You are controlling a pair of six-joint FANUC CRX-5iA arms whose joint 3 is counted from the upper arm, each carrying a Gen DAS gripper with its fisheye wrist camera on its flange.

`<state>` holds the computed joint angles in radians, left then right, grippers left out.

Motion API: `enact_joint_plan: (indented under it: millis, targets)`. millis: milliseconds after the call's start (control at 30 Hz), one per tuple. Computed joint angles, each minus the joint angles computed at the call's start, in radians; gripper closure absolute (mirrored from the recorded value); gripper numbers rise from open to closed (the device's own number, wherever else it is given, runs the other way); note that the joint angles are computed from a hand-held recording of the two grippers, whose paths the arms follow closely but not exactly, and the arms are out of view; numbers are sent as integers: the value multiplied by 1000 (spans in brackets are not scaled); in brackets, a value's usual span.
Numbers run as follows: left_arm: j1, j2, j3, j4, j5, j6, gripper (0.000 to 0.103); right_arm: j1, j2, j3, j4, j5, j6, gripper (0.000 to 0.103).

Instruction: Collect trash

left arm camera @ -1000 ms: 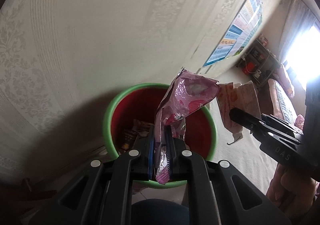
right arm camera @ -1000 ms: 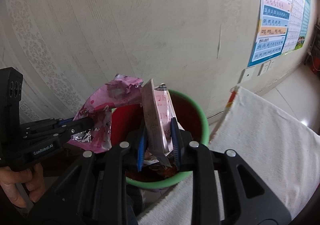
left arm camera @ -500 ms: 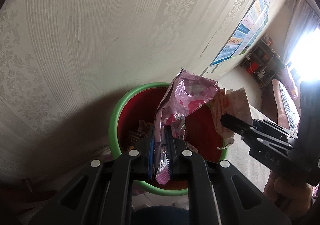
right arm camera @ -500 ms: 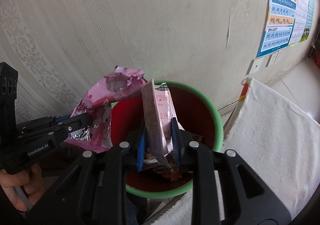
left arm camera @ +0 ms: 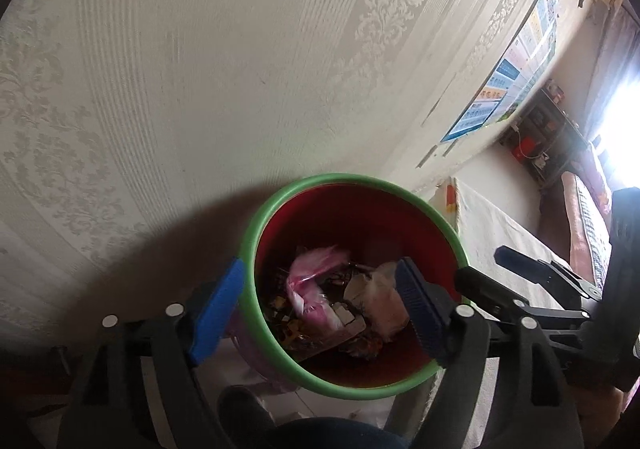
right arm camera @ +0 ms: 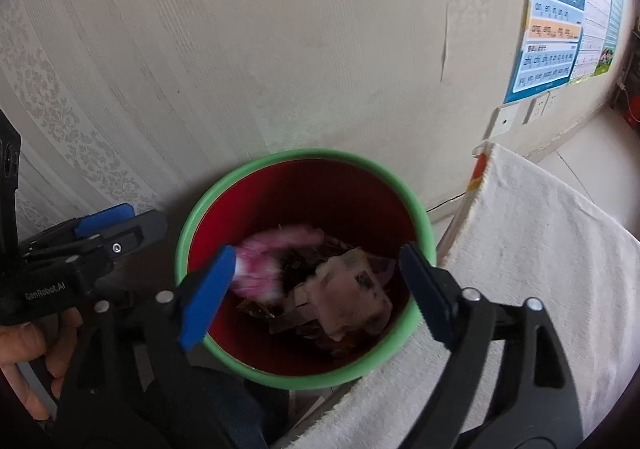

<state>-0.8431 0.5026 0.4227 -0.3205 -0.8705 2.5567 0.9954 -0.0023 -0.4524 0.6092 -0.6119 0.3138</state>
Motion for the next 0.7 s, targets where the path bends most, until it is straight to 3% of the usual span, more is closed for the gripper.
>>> enact_joint_plan:
  millis: [67,167,367,500,700]
  targets:
    - [-5,-6,-2,-13,-2,22,19,4,-19,-20,34,-8,-37,5]
    - [-12,-14,-4,-21,-2,36,8,10,-54,-46,66,-28,-69,5]
    - [-57,11,48,-29,-16,13,8,39,-159,-128,122,-84,-146,5]
    - [-102,47,112,-32,-25,-16,8,98,-277,-223,198,-192,-256,5]
    - [-171,136,260,-13,-62,-109,8,252,-475,-361,242,-465,-399,5]
